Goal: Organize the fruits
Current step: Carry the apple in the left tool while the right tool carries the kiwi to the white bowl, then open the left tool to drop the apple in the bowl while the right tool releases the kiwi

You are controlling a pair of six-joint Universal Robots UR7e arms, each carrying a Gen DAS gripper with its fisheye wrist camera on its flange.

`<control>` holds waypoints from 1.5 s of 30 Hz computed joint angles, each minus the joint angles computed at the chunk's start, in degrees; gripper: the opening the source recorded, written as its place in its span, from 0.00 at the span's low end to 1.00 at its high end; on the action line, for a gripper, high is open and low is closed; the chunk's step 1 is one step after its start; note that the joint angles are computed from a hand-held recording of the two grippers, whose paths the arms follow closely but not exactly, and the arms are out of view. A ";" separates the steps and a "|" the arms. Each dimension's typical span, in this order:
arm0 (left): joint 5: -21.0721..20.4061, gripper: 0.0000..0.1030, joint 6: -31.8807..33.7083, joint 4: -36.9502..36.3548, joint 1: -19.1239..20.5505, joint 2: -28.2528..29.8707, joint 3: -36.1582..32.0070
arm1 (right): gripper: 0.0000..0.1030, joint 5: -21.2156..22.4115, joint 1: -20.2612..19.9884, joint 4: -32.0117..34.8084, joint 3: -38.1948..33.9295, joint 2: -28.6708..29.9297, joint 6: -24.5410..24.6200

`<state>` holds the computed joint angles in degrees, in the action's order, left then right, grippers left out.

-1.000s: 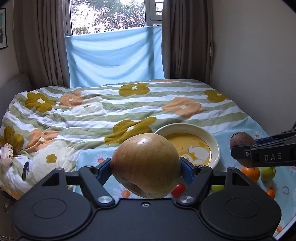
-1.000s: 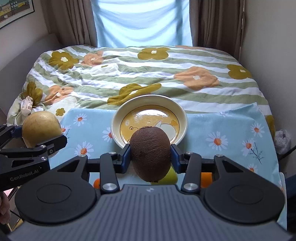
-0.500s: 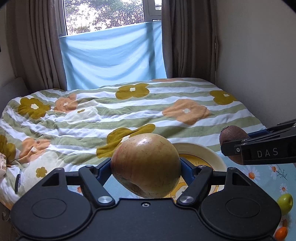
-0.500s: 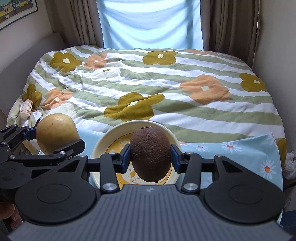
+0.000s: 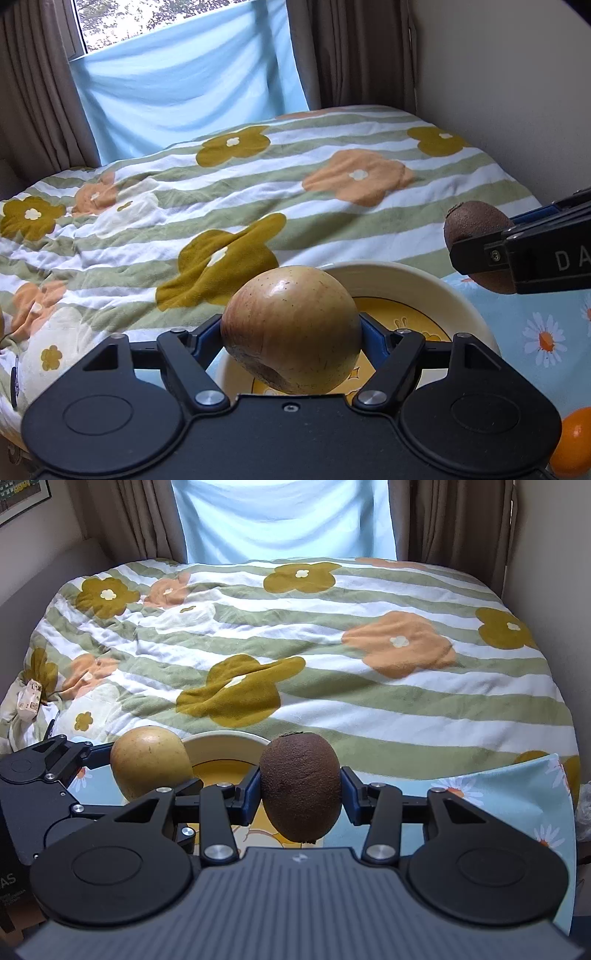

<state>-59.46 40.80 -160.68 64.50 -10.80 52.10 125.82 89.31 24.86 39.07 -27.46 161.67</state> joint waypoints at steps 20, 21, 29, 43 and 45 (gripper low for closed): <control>2.36 1.00 3.08 -5.14 -0.47 -1.91 4.41 | 0.58 -0.79 -0.80 1.90 -2.09 1.19 0.63; 2.64 1.00 2.53 -5.32 -0.40 -2.63 5.34 | 0.58 -0.83 -0.71 2.08 -2.29 1.40 0.52; 4.03 1.00 -0.23 -7.89 0.08 -8.39 13.54 | 0.58 -0.64 -0.34 3.43 -3.56 3.73 -1.07; 3.53 1.00 -5.94 -12.16 0.34 -14.55 22.51 | 0.58 1.50 -0.14 -1.11 -2.81 6.56 -10.21; 3.49 1.00 -6.04 -12.64 0.41 -14.85 23.06 | 0.59 1.59 -0.26 -1.74 -2.66 6.72 -10.37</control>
<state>-55.97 34.76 -173.32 64.92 -25.65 75.15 127.41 89.05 23.11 36.41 -20.74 151.30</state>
